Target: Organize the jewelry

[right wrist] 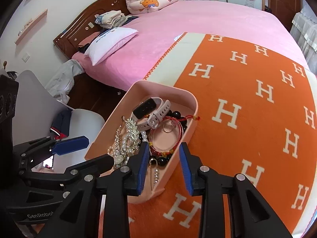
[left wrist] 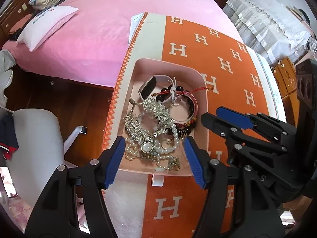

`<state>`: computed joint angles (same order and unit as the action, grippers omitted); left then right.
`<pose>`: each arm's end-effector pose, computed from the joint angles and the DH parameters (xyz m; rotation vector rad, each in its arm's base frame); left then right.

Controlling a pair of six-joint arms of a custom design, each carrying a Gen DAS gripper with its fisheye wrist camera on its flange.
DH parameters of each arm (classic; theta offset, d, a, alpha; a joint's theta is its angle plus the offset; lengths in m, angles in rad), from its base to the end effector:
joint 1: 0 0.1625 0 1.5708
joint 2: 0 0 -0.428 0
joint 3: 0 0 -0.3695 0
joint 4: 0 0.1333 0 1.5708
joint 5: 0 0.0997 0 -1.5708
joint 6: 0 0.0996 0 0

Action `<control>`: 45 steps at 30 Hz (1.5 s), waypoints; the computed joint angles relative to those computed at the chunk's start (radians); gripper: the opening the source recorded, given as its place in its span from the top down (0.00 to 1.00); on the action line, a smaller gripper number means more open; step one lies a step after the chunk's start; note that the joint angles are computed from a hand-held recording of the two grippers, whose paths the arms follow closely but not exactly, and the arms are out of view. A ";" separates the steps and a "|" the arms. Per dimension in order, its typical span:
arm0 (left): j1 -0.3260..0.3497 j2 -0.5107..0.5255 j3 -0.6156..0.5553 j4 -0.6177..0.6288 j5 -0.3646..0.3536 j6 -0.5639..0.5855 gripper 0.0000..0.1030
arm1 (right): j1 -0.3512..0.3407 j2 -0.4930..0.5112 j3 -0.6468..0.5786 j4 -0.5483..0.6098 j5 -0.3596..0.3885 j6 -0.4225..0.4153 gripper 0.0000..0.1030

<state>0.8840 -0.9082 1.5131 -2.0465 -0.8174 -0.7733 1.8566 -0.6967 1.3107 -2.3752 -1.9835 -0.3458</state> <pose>-0.2606 -0.6356 0.2049 -0.0432 2.4471 -0.5275 0.2997 -0.6889 0.1535 0.7913 -2.5966 0.2420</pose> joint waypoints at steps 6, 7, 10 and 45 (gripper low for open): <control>-0.014 0.008 0.014 -0.018 -0.040 0.005 0.43 | -0.007 -0.057 0.066 -0.015 -0.016 0.018 0.68; -0.016 0.010 0.015 -0.019 -0.046 0.005 0.43 | -0.009 -0.068 0.079 -0.016 -0.020 0.024 0.68; -0.027 0.022 0.016 -0.016 -0.057 0.003 0.42 | -0.014 -0.105 0.123 -0.023 -0.034 0.035 0.67; -0.205 0.210 -0.223 0.163 0.071 -0.081 0.42 | -0.022 -0.452 0.276 -0.021 -0.231 0.132 0.18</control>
